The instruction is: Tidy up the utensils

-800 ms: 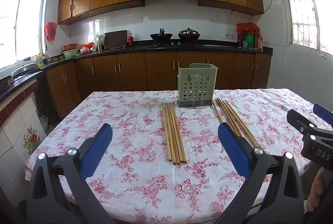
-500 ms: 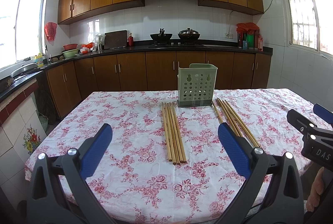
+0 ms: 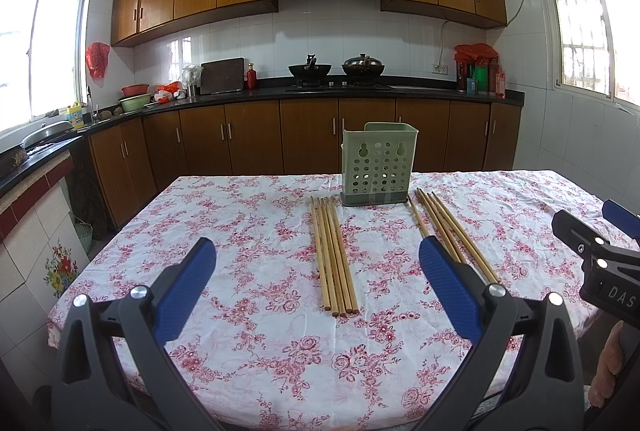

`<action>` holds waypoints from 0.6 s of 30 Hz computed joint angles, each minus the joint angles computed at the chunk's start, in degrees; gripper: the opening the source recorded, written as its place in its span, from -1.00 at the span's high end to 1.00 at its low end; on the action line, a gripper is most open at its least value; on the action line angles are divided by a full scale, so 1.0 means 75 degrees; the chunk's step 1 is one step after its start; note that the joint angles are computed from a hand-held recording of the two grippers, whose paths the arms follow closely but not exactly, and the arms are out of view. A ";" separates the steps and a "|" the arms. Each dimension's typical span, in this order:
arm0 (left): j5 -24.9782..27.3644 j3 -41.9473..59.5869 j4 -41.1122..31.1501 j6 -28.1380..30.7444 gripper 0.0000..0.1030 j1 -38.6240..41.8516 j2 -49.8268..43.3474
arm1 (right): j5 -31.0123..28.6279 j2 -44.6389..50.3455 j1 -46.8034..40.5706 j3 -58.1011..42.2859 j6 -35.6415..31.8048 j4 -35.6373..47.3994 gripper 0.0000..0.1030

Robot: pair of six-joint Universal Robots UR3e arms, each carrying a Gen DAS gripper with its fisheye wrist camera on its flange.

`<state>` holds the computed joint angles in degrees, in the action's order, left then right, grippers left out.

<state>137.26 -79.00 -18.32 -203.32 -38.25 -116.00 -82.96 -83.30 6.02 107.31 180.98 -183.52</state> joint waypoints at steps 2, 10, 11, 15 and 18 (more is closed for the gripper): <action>0.0000 0.0000 0.0000 0.0000 -0.93 0.0000 0.0000 | 0.0002 0.0001 -0.0003 0.0002 0.0002 -0.0004 -0.97; -0.0020 -0.0085 0.0020 0.0011 -0.93 0.0021 0.0073 | 0.0008 0.0014 -0.0009 0.0005 0.0003 -0.0014 -0.97; -0.0020 -0.0103 0.0024 0.0014 -0.93 0.0024 0.0087 | 0.0014 0.0016 -0.0011 0.0007 0.0004 -0.0012 -0.97; -0.0038 -0.0176 0.0039 0.0025 -0.93 0.0041 0.0147 | -0.0002 0.0029 -0.0007 0.0014 0.0008 -0.0023 -0.97; -0.0053 -0.0175 0.0032 0.0029 -0.93 0.0056 0.0149 | -0.0003 0.0036 -0.0006 0.0020 0.0012 -0.0026 -0.97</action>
